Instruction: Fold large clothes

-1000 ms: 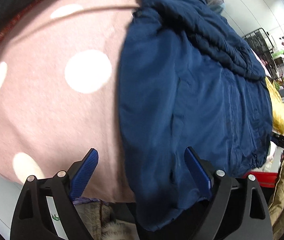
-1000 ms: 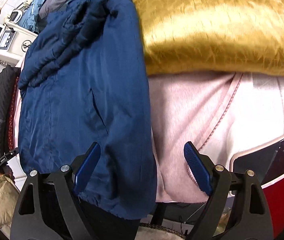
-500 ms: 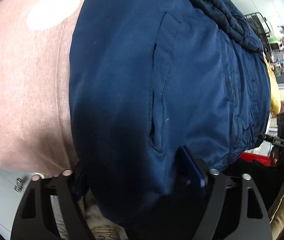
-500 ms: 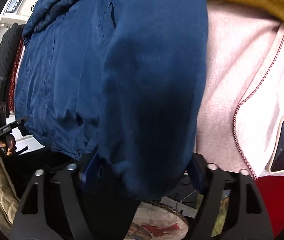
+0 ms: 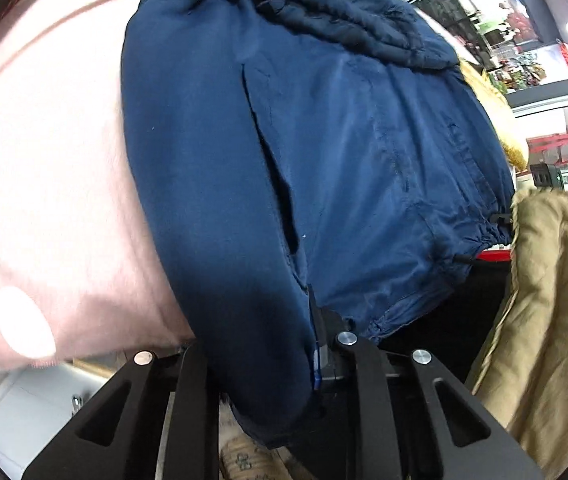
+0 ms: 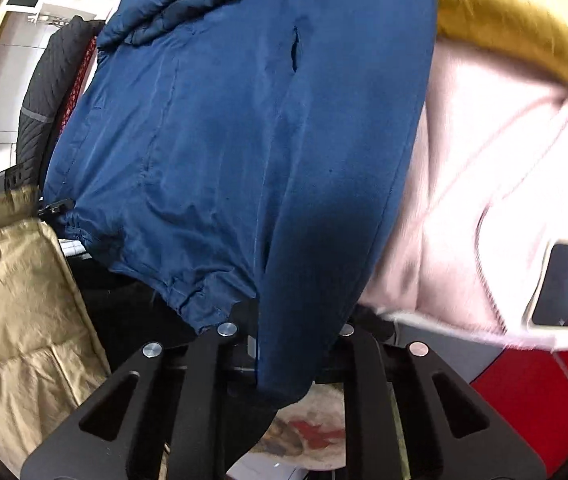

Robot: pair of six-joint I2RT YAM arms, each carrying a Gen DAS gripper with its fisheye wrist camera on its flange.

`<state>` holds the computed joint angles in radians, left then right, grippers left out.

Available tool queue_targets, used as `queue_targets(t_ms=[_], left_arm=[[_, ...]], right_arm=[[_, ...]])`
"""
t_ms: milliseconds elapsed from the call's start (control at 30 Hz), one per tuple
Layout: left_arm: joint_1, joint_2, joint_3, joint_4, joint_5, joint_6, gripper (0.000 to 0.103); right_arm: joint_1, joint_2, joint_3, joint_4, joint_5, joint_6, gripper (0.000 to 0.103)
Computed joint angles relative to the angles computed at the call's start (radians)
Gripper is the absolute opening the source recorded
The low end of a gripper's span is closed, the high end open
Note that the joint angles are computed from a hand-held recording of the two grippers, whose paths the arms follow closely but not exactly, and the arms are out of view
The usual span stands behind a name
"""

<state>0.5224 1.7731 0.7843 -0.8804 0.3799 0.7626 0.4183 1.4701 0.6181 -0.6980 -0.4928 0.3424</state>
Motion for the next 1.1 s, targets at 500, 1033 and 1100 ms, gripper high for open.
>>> queue_targets(t_ms=[500, 1033, 1100], left_arm=[[-0.188, 0.068, 0.296, 0.070, 0.111, -0.341, 0.019], [-0.285, 0.701, 1.461, -0.177, 0.130, -0.617, 0.019], [-0.310, 0.837, 1.696, -0.285, 0.088, -0.628, 0.019]], right_arm=[[-0.013, 0.170, 0.338, 0.071, 0.102, 0.081, 0.015], [-0.272, 0.706, 1.201, -0.018, 0.014, 0.177, 0.015], [-0.272, 0.783, 1.319, -0.083, 0.028, 0.169, 0.015]])
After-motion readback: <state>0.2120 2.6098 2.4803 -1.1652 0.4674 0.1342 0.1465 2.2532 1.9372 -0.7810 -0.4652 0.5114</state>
